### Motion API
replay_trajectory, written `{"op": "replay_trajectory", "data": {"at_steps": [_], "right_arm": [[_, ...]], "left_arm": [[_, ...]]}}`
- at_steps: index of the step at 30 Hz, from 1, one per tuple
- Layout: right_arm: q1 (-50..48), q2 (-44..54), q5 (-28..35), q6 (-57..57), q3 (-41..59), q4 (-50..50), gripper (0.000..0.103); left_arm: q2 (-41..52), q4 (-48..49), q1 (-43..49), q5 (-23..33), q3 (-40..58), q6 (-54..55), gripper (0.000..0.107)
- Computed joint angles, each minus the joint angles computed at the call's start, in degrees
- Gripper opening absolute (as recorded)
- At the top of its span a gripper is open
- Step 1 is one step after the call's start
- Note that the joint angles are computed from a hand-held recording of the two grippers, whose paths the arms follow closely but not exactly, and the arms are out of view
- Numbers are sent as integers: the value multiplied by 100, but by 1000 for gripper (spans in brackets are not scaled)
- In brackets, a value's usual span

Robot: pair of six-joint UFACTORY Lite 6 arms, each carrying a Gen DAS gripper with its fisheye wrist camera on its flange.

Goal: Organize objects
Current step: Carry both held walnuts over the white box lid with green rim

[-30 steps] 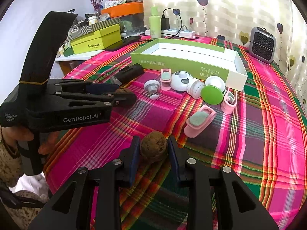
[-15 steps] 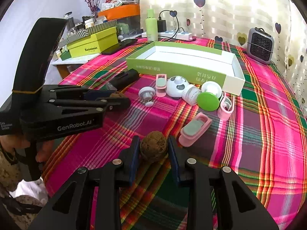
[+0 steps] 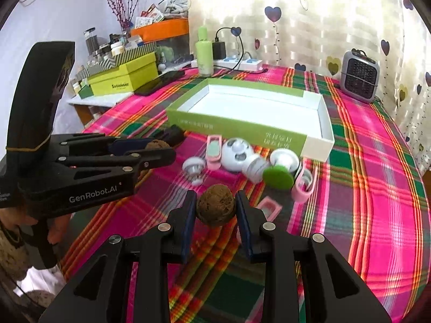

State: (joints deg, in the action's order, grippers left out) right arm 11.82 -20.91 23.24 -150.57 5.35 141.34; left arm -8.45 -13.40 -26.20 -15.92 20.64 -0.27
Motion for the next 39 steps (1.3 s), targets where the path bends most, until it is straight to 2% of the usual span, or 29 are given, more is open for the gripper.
{"op": "replay_trajectory", "data": {"at_steps": [6,23,39], "right_arm": [[41,231,-28,-145,294,183,30],[-203,1157,72,-196,1178,171,30],[-428,2505,-24,-359,2617,312,30]], "left_arm": [[134,412,165,59,263,-300,29],[717,581,387,190,1042,-278,29],[1709,1228,758,293,2240,-647,29]]}}
